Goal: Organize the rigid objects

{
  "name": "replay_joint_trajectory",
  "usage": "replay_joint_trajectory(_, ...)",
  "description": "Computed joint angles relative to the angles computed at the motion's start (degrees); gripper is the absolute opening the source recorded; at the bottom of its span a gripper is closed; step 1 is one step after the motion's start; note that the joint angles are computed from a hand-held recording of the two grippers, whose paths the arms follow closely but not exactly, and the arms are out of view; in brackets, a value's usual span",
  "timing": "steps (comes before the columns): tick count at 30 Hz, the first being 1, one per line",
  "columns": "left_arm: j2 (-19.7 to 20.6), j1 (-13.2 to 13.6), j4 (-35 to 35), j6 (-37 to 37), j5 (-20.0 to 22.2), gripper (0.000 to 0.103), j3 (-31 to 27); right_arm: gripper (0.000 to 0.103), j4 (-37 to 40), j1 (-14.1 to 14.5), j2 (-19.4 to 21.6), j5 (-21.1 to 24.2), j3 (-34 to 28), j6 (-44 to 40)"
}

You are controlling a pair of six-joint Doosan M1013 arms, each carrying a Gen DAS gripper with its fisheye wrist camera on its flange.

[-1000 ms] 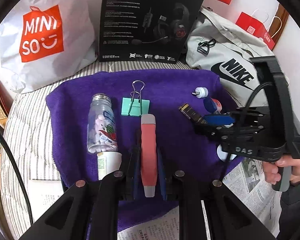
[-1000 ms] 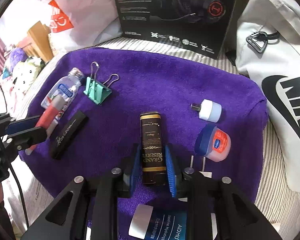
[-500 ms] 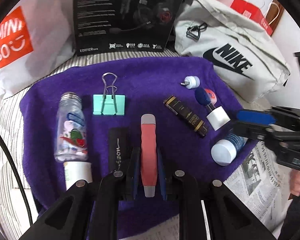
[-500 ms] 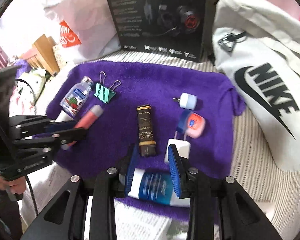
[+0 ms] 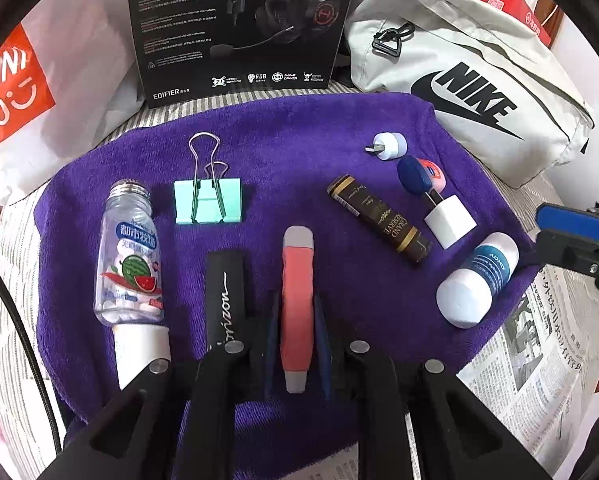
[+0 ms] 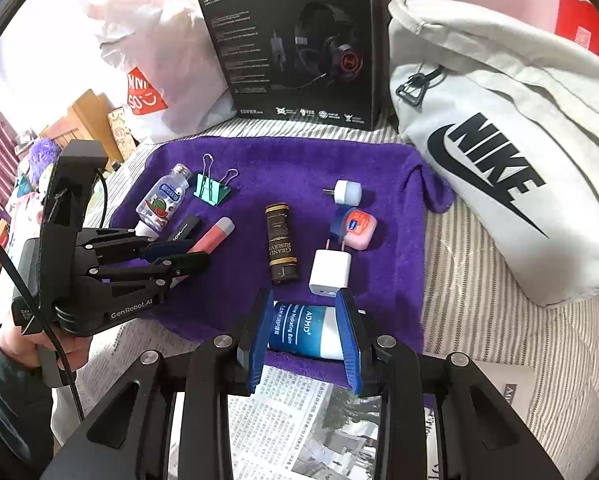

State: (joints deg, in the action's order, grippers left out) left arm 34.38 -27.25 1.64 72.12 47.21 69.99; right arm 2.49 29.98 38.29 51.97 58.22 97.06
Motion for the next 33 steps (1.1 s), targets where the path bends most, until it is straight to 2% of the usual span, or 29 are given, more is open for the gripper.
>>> replay_joint_trajectory(2, -0.19, -0.13, -0.21, 0.01, 0.06, 0.024, 0.26, 0.033, -0.87, 0.11, -0.60, -0.59, 0.74, 0.73)
replay_joint_trajectory(4, -0.37, -0.14, -1.71, 0.82, 0.02, 0.041, 0.48, 0.035, -1.30, 0.18, -1.13, -0.97, 1.39, 1.15)
replay_joint_trajectory(6, -0.73, -0.39, -2.75, 1.58, 0.14, 0.055, 0.96, 0.043, -2.47, 0.42, -1.96, -1.82, 2.49, 1.99)
replay_joint_trajectory(11, -2.13, -1.77, 2.71, -5.33, 0.31, 0.059, 2.31, 0.053, -6.37, 1.32, -4.37, -3.66, 5.53, 5.18)
replay_joint_trajectory(12, -2.51, -1.91, 3.24, -6.23, 0.28, 0.064, 2.64, 0.058, -6.52, 1.43, -5.04, -4.38, 6.41, 5.73)
replay_joint_trajectory(15, -4.40, -2.71, 6.08, -9.37, -0.83, 0.091, 4.41, 0.073, -7.92, 1.98, -7.09, -6.86, 9.05, 7.93)
replay_joint_trajectory(16, -5.47, -3.04, 5.95, -8.92, -2.06, 0.095, 5.58, 0.076, -8.51, 2.17, -7.43, -7.14, 9.42, 8.57)
replay_joint_trajectory(18, -6.89, -3.65, 6.30, -9.21, -2.67, 0.100, 6.99, 0.087, -10.15, 2.66, -8.52, -8.32, 10.78, 10.30)
replay_joint_trajectory(21, -8.77, -4.65, 8.09, -13.16, -1.61, 0.102, 8.57, 0.095, -12.11, 3.33, -9.67, -9.37, 12.33, 12.99)
replay_joint_trajectory(25, -11.39, -6.27, 12.34, -20.14, -0.22, 0.102, 10.82, 0.096, -9.89, 3.45, -10.82, -10.34, 14.13, 15.20)
replay_joint_trajectory(29, -13.83, -7.91, 18.53, -28.17, 1.29, 0.102, 12.90, 0.101, -12.94, 4.21, -11.36, -7.41, 15.12, 20.15)
replay_joint_trajectory(33, -15.95, -8.86, 21.05, -31.06, 1.35, 0.102, 14.60, 0.102, -15.33, 4.88, -12.45, -5.37, 16.49, 23.14)
